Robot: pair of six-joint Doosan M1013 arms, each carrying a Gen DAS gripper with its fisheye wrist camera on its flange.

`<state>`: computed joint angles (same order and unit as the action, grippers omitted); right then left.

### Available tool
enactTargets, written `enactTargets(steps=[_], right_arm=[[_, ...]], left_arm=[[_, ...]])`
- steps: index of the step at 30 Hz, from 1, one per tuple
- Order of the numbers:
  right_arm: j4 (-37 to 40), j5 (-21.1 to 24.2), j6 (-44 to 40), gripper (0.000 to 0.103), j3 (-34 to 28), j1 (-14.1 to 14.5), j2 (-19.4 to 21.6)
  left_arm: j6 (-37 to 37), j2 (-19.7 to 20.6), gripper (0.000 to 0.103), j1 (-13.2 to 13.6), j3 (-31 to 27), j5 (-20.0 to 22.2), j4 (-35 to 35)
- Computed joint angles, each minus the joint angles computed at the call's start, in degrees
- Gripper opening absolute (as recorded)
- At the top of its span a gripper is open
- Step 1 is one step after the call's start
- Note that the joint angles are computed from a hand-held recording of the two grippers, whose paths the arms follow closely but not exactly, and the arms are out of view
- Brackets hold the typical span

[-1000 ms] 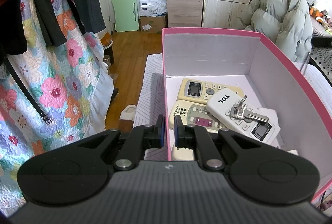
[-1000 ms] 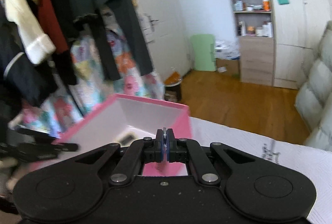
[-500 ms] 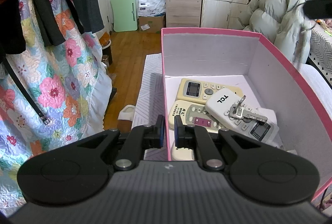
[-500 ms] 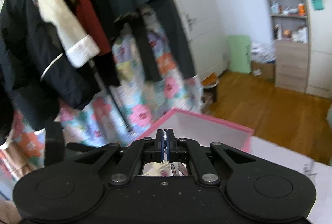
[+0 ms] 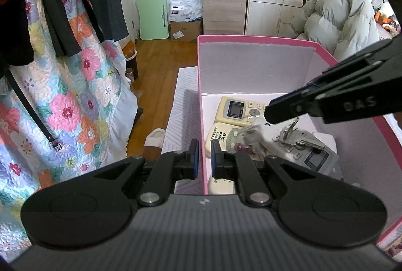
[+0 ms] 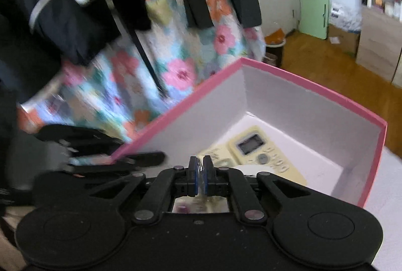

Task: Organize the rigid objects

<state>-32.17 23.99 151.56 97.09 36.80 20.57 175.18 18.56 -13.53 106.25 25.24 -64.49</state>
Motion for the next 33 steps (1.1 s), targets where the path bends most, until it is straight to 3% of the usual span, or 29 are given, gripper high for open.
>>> enactTargets(steps=[2,6,9,12,19,26,29,33], right_arm=[[-5.2,0.1,5.6,0.011,0.4,0.5,-0.4],[-23.9,2.1,24.7,0.019,3.8,2.9,-3.4],[-34.1,5.4,37.3,0.028,6.9,5.1,-6.1],[-38.9,10.7,42.5,0.033,9.0,7.7,-7.9],[-43.0,18.1,54.9,0.035,12.3,10.9,-9.7],[-46.6,24.1,61.7,0.043,14.0,15.2,-11.0],[-45.5,26.9,61.9,0.046,14.0,16.9,-11.7],[-43.5,34.6,60.7,0.052,13.5,20.6,-11.8]], left_arm=[[-0.4,-0.1,0.008,0.0,0.1,-0.2,0.4],[-1.8,-0.3,0.008,-0.6,0.3,-1.8,1.7],[-3.7,-0.4,0.008,-0.7,0.2,-2.3,3.5],[-6.0,-0.5,0.008,-0.9,0.2,-2.9,5.6],[-10.3,-2.0,0.008,-0.9,0.8,-2.7,9.1],[-10.4,-7.2,0.008,0.2,3.8,-2.0,8.2],[-10.4,-9.6,0.008,0.4,4.9,-1.2,7.8],[-9.1,-13.2,0.011,0.1,6.9,-0.5,5.7]])
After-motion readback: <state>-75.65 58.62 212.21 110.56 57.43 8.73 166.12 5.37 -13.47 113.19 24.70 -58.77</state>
